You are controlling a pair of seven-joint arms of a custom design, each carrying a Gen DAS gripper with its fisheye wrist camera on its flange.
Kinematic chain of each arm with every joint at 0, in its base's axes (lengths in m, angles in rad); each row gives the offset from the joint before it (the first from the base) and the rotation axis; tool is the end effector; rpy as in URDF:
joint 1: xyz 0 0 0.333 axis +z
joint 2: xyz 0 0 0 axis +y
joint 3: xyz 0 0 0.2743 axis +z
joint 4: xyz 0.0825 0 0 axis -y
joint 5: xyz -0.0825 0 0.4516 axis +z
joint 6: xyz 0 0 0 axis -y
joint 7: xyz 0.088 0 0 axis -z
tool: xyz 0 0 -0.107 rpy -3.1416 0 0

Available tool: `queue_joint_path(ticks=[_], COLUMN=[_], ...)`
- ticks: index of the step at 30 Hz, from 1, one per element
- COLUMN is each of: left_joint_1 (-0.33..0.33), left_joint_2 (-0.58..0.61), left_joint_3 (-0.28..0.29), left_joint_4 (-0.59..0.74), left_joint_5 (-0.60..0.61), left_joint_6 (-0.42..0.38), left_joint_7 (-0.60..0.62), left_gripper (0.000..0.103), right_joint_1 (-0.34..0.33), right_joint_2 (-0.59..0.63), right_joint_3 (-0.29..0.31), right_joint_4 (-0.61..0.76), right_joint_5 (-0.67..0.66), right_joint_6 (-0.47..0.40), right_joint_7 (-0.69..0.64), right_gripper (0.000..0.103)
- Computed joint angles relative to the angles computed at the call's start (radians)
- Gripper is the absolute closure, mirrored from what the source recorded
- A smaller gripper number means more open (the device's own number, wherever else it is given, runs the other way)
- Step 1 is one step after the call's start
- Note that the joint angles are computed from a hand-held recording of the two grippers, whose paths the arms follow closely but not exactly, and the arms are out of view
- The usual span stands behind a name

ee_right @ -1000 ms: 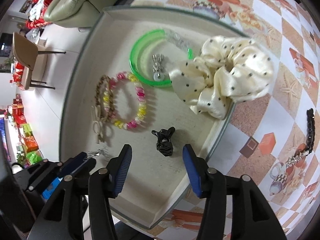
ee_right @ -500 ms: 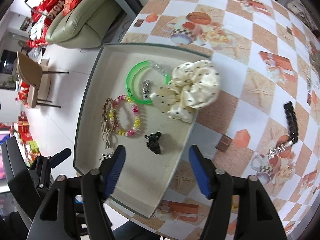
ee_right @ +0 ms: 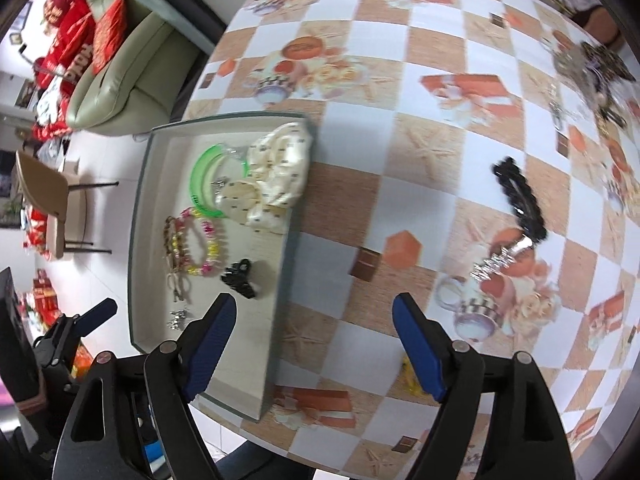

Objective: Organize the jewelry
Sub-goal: 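Move both grippers back toward the yellow hair tie and black beaded hair clip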

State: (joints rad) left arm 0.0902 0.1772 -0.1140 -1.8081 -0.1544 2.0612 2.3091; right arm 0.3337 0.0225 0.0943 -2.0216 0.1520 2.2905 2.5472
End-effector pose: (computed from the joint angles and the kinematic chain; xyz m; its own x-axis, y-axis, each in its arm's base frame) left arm 0.6719 -0.0219 0.3836 -0.6408 -0.7644 0.0714 -0.7637 0.6253 -0.1601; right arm 0.5807 0.2685 0.3910 -0.5683 -0.7762 -0.2730 -0.8034 0.5951 -0.0193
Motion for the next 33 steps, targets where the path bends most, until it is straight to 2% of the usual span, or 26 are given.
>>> queue_joint_path(ticks=[2, 3, 5, 11, 24, 29, 33], left_joint_1=[-0.005, -0.008, -0.016, -0.046, -0.115, -0.141, -0.16], left_joint_2=[-0.01, -0.013, -0.022, -0.055, -0.119, -0.143, -0.176], left_joint_3=[-0.004, -0.006, -0.01, -0.019, -0.037, -0.043, -0.045], left_joint_4=[-0.01, -0.014, -0.024, -0.068, -0.14, -0.169, -0.211], left_joint_5=[0.001, 0.002, 0.008, 0.03, 0.009, -0.003, -0.011], left_joint_6=[0.004, 0.006, 0.011, 0.03, 0.055, 0.035, 0.017], left_joint_7=[0.008, 0.011, 0.017, 0.037, 0.101, 0.127, 0.146], left_gripper=[0.0, 0.0, 0.0, 0.0, 0.0, 0.0, 0.0], right_joint_1=[-0.002, -0.003, -0.006, -0.021, -0.073, -0.094, -0.114], right_joint_2=[-0.03, -0.049, -0.083, -0.213, -0.573, -0.624, -0.616], right_joint_3=[-0.001, -0.001, 0.002, 0.015, 0.046, 0.042, 0.027], right_joint_4=[-0.035, -0.058, -0.097, -0.236, -0.581, -0.626, -0.629], right_joint_5=[-0.002, -0.003, -0.012, -0.019, 0.01, 0.006, -0.005], right_joint_6=[0.005, 0.009, 0.016, 0.023, -0.07, -0.081, -0.067], right_joint_7=[0.017, 0.026, 0.05, 0.128, 0.321, 0.319, 0.268], right_gripper=[0.017, 0.008, 0.0, 0.0, 0.0, 0.0, 0.0])
